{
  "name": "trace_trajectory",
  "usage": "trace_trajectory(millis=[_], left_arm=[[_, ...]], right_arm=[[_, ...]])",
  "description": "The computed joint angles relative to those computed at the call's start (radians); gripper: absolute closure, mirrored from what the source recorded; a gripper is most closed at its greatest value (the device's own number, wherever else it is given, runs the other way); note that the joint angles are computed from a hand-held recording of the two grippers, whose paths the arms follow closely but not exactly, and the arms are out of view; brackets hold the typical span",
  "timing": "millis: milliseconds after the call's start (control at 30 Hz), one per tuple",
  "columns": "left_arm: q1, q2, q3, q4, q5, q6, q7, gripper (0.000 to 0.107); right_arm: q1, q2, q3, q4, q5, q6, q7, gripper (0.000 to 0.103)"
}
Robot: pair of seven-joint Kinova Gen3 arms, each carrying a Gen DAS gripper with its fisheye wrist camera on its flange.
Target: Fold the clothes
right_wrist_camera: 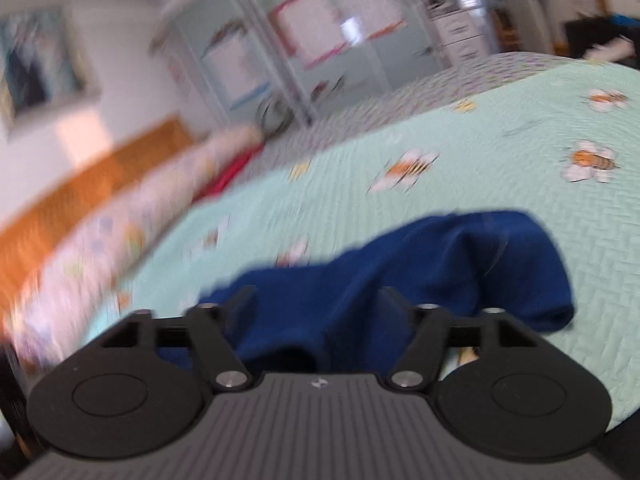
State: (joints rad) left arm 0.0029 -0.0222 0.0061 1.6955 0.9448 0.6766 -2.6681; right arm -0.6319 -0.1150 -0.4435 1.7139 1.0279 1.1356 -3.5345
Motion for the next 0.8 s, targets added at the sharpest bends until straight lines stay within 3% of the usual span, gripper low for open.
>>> trace_trajectory(millis=[67, 167, 300, 400, 433, 467, 500, 633, 800], left_arm=[[0.0, 0.001, 0.0, -0.002, 0.003, 0.006, -0.008, 0.104], [0.0, 0.004, 0.001, -0.004, -0.006, 0.027, -0.019, 0.104], [0.002, 0.001, 0.004, 0.003, -0.027, 0.044, -0.017, 0.104], [0.006, -0.007, 0.005, 0.009, -0.039, 0.044, -0.013, 0.104], [0.008, -0.01, 0.004, 0.011, -0.042, 0.043, -0.012, 0.104], [0.008, -0.014, 0.002, 0.013, -0.047, 0.039, -0.005, 0.104], [0.01, -0.019, 0.001, 0.014, -0.052, 0.035, 0.002, 0.104], [0.001, -0.012, -0.015, 0.004, -0.066, 0.056, 0.032, 0.104], [-0.003, 0.01, -0.005, 0.004, 0.006, 0.116, -0.057, 0.102]], right_arm=[[0.069, -0.027, -0.038, 0.018, 0.003, -0.002, -0.053, 0.029], [0.19, -0.011, -0.085, -0.01, -0.056, -0.038, -0.013, 0.029], [0.372, 0.141, -0.233, -0.151, -0.107, 0.0, 0.144, 0.029], [0.401, 0.28, -0.259, -0.25, -0.099, 0.056, 0.234, 0.031], [0.386, 0.319, -0.241, -0.274, -0.104, 0.088, 0.242, 0.046], [0.375, 0.341, -0.22, -0.281, -0.114, 0.104, 0.234, 0.09], [0.379, 0.344, -0.218, -0.27, -0.111, 0.104, 0.209, 0.099], [0.419, 0.201, -0.266, -0.157, -0.033, 0.108, 0.047, 0.1], [0.381, 0.004, -0.363, -0.017, 0.132, 0.293, -0.115, 0.1]])
